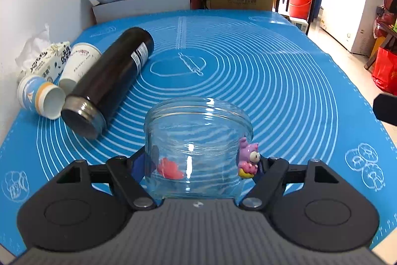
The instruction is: Flip cup upside down
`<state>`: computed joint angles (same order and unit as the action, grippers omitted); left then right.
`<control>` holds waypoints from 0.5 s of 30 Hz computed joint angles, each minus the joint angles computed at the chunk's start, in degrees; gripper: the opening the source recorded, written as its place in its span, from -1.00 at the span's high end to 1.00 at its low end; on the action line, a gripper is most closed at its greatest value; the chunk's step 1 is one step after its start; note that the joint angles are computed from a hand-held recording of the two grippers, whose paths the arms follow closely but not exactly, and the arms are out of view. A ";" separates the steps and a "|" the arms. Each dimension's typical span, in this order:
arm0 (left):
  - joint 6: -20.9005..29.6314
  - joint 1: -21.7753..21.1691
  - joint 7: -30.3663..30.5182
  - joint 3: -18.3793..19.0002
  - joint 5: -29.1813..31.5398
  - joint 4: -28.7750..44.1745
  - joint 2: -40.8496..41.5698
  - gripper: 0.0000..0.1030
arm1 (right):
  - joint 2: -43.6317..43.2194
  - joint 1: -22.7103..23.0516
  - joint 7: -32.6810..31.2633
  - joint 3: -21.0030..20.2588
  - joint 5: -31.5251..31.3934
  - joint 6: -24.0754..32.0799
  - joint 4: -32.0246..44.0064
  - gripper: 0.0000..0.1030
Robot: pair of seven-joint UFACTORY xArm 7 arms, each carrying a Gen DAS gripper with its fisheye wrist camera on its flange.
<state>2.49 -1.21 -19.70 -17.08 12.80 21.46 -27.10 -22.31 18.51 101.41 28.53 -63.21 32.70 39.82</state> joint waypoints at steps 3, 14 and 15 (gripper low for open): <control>0.29 0.85 -0.70 -1.12 0.44 -0.39 0.22 -0.52 | 0.06 0.23 -0.12 -0.01 0.37 0.01 -0.07 -1.00; -0.34 1.57 -1.96 -1.59 1.44 -0.88 0.66 -0.53 | 0.88 0.99 0.30 0.04 0.45 0.17 0.03 -1.00; 0.01 1.29 -2.15 -1.50 1.21 -0.79 0.59 -0.53 | 0.91 1.06 0.29 0.01 0.44 0.19 0.05 -1.00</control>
